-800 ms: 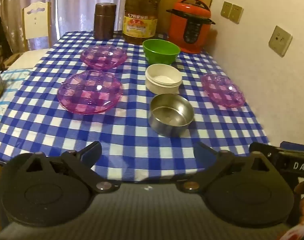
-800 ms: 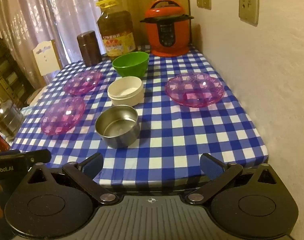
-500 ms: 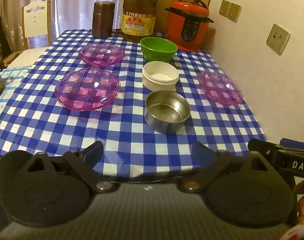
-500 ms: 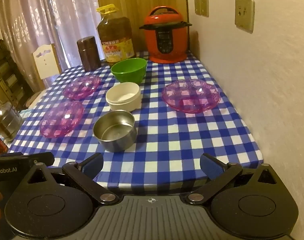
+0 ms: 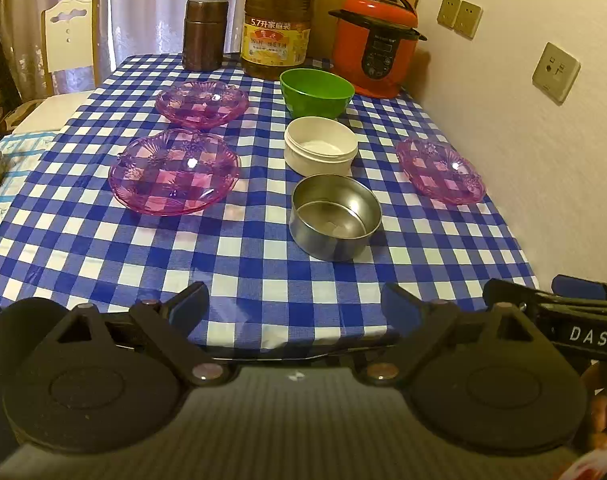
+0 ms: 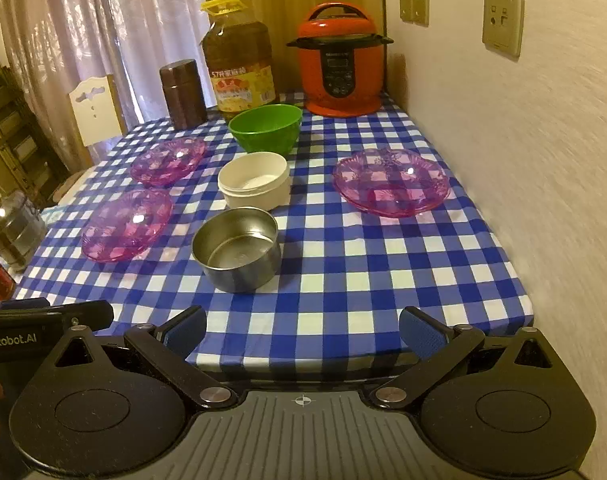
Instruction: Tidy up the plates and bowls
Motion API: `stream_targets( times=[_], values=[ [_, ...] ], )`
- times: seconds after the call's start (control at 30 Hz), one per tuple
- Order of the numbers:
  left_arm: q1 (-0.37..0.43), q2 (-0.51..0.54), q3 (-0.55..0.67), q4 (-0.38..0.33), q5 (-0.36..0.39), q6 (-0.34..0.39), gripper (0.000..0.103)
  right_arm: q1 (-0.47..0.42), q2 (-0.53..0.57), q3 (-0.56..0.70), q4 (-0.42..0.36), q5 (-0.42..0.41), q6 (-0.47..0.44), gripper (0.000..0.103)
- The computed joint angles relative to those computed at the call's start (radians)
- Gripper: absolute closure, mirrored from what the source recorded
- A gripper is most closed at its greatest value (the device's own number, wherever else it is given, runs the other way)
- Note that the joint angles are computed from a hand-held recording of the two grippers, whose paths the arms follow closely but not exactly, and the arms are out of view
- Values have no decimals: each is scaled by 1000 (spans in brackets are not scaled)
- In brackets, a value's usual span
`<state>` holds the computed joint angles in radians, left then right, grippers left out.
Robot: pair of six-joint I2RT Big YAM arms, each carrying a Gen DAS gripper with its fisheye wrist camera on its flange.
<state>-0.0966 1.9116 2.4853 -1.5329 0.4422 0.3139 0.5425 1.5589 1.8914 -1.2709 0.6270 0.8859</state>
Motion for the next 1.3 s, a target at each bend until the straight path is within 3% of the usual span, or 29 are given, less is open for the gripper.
stream_targets(
  times=[1.3],
  values=[
    [-6,-6,-19,10,1,-3,11,-3,0,1,-20,15,23,1]
  ],
)
